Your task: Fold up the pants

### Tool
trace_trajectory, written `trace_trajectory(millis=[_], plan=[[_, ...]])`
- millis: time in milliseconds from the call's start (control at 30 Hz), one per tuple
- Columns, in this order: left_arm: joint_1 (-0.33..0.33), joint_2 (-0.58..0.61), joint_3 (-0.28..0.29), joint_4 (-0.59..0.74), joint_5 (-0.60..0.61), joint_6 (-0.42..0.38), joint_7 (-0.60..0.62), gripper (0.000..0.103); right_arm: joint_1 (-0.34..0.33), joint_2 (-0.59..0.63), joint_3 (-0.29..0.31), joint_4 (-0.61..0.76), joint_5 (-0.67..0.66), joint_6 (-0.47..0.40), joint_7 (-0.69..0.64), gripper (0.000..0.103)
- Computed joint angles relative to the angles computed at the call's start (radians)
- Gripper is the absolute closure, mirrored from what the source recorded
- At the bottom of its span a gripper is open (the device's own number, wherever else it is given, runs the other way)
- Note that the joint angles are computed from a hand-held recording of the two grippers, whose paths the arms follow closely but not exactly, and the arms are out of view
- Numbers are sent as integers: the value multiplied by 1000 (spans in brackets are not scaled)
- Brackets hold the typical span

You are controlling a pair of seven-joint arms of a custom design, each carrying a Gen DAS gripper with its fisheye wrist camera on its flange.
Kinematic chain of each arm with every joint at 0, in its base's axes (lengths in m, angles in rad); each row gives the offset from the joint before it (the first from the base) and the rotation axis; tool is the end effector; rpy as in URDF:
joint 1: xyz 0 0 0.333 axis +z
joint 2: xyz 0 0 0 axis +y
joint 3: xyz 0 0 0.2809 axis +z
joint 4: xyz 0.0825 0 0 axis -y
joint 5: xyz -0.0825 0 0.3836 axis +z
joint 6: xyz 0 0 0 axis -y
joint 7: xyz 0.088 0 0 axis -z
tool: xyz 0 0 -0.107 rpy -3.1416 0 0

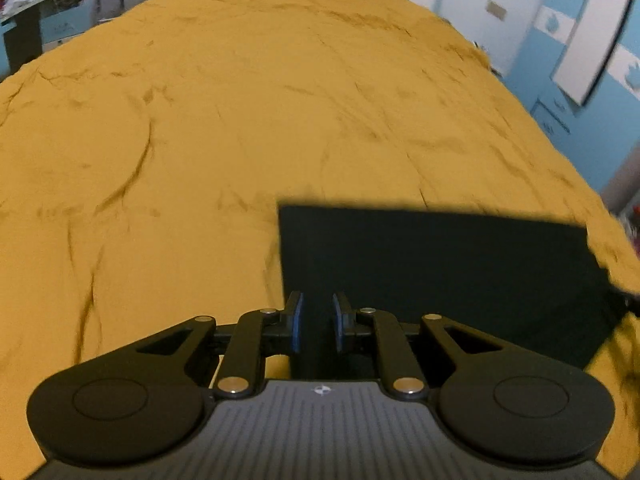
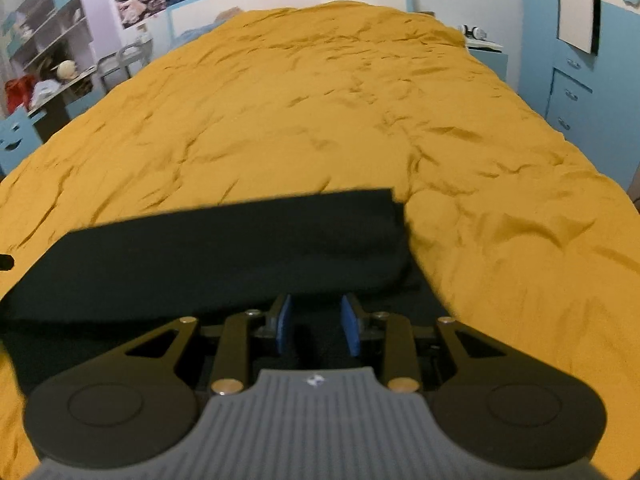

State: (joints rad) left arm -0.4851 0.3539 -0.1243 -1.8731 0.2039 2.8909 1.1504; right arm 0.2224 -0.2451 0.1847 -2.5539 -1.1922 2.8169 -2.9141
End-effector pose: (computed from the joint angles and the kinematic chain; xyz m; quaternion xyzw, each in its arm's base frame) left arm 0.5410 -0.3840 0.3704 -0.5426 0.7728 -0.3052 0.1232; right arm 0.4045 0.2225 0.3509 -0.5424 0.7500 -0.2474 0.2865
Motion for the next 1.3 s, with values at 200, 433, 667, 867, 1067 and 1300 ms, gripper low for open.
trace_trajectory(millis=[200,433,667,867,1067,1300], plan=[[-71,-50,73,-113,182,-19,-245,83,40,2,30,-40,31,-21,-9,79],[-49,-106,51,-196,256,-1,-340,81,77,10,31,-49,14,-63,-3,78],[-7,-227,16,-299,393,26,-480,75,132,-185,12,-177,279,-69,-187,76],[50,-226,4,-277,534,114,-673,41,115,-386,5,-282,440,1,-221,63],[151,-81,-78,-212,242,227,-565,39,-154,-259,219,-140,277,84,-67,81],[356,43,-300,-195,21,318,-406,39,-317,20,374,103,-177,109,322,87]])
